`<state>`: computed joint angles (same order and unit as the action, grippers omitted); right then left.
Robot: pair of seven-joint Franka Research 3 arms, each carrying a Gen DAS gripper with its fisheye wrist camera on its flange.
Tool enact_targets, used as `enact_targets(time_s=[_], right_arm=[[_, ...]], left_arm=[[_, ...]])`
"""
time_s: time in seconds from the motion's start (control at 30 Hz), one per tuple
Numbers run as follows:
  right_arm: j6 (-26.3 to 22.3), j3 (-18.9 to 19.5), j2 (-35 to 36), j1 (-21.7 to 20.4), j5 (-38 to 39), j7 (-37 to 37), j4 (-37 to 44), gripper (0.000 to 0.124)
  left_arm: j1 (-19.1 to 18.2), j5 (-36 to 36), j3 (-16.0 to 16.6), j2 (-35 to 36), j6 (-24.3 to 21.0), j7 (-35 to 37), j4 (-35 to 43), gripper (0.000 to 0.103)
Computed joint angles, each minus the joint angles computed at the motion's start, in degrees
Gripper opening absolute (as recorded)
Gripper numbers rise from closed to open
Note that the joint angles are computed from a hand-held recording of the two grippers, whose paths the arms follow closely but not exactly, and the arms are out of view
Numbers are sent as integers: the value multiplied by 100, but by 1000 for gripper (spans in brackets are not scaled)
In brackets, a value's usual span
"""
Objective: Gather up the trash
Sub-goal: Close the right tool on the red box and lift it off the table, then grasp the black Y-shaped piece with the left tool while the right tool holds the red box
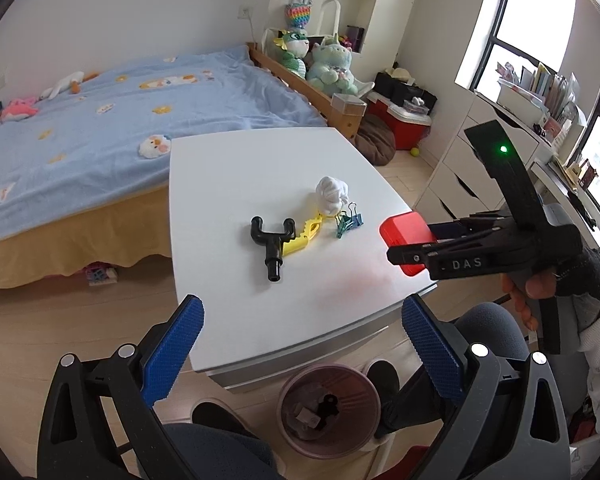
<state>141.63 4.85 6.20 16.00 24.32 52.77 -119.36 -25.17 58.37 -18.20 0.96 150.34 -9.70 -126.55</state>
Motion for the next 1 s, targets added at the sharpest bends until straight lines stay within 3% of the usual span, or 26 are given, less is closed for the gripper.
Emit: enact_targets(time_s=[0.23, 0.63, 0.93, 0.97, 1.0], right_arm=[[6, -28, -204, -58, 309, -225, -225, 67], [26, -91, -269, -134, 511, -342, -299, 67], [-7, -100, -217, -175, 561, -376, -252, 67], [-10, -100, -210, -178, 567, -378, -248, 67], [-12, -99, -202, -179, 566, -375, -243, 67]], left_arm=[[68, -320, 109, 284, -52, 693, 316, 95], [104, -1485, 398, 1200, -401, 2284, 1052, 95], [-23, -1914, 574, 1747, -700, 2740, 1530, 95], [-31, -1926, 590, 1772, -664, 2741, 1542, 92], [-46, -1939, 603, 1798, -674, 2747, 1568, 83]])
